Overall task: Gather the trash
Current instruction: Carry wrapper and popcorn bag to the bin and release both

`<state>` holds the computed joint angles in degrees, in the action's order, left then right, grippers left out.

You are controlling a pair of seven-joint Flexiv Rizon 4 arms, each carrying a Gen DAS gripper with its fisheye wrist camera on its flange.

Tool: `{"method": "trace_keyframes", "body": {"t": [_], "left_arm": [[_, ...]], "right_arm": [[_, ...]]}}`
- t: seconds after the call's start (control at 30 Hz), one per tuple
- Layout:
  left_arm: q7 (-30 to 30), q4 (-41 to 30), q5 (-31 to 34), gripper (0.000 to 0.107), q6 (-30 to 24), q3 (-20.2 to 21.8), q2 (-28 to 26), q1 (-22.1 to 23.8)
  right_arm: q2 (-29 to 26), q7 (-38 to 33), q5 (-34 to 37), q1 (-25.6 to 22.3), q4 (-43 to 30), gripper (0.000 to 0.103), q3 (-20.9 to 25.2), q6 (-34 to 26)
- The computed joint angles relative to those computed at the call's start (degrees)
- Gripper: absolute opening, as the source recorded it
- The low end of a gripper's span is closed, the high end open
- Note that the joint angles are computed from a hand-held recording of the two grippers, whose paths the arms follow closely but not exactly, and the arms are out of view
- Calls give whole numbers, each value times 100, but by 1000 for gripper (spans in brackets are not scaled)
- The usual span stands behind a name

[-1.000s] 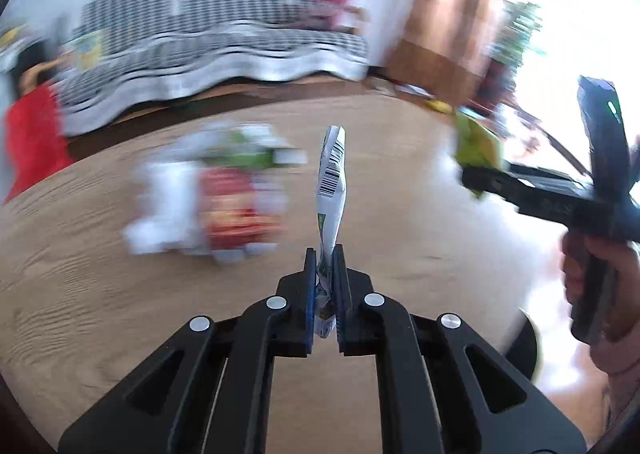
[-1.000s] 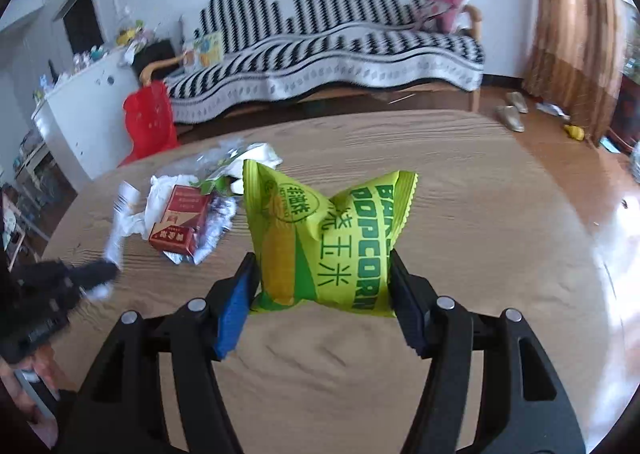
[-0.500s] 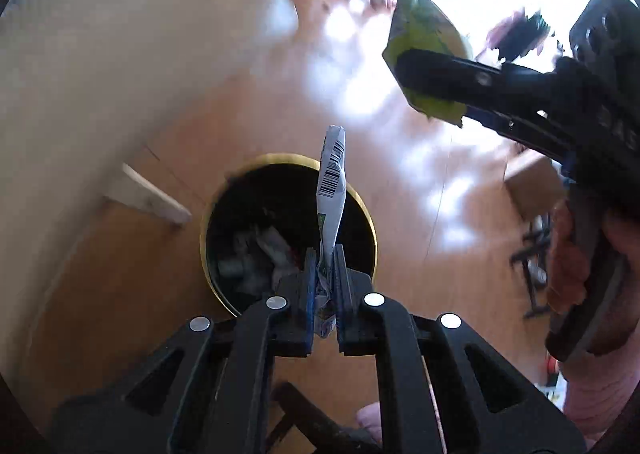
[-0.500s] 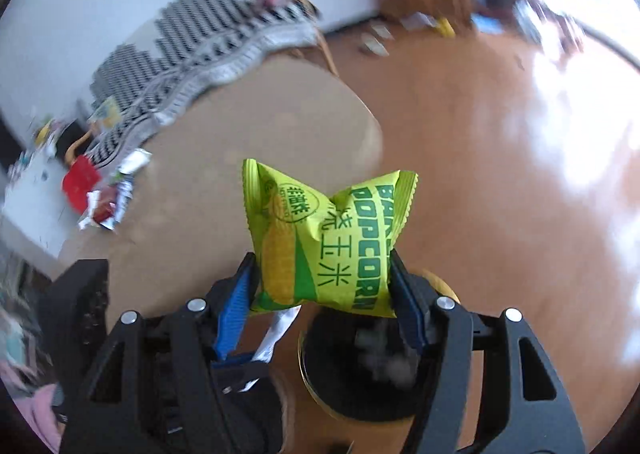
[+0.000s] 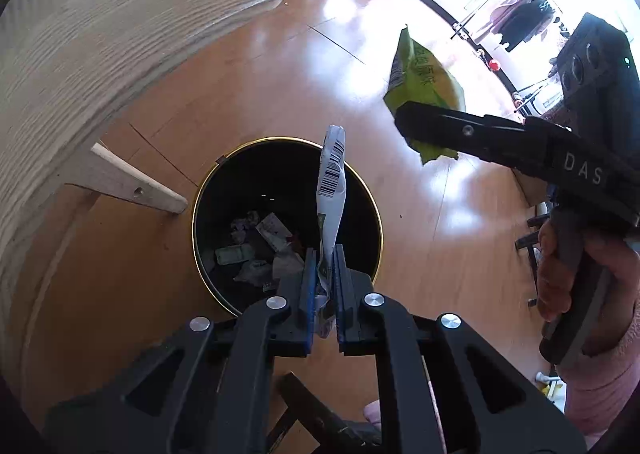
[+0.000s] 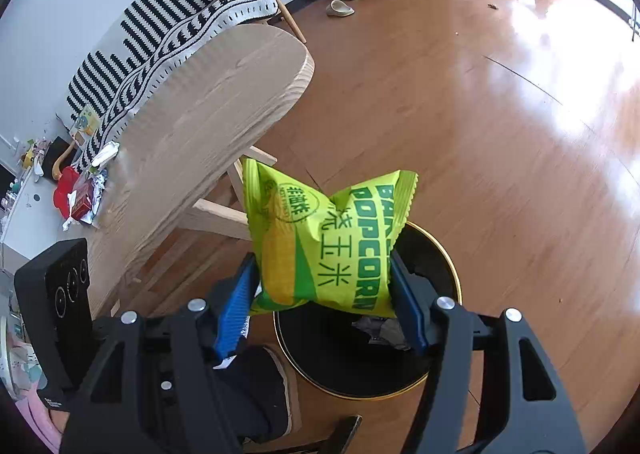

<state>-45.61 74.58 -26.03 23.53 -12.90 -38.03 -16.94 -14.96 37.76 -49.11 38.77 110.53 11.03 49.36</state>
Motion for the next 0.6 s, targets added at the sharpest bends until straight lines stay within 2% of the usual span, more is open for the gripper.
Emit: {"method": "trace_keyframes", "body": {"t": [0.1,0.13,0.17,0.2,0.23,0.33,0.4,0.53,0.6], "left_arm": [[139,-7,99,10,-22,1,19,-32],[185,0,185,25,19,26,37,-71],[220,10,231,42,36,32,45,-96],[279,58,197,86,63,7,73,-82],[430,251,65,97,276,-49,168,-34],[727,479,-192,97,537,-132,310,59],[688,510,-137,97,825,-32,405,34],[617,617,-468,97,1589,-1,597,257],[342,466,-555,97,1887,119,576,416]], "right_arm": [[17,-35,-64,-74,71,64,-22,231],[26,-97,-14,-85,70,68,-8,224],[33,-174,41,-69,33,78,8,105],[80,-191,31,-56,37,84,2,-31],[147,-57,-65,36,-5,92,-14,-441],[362,348,-194,102,6,96,57,-1197],[409,301,-109,83,-82,96,149,-1549],[208,-224,20,99,-470,96,209,-2036],[-65,-720,130,100,-806,96,159,-2085]]}}
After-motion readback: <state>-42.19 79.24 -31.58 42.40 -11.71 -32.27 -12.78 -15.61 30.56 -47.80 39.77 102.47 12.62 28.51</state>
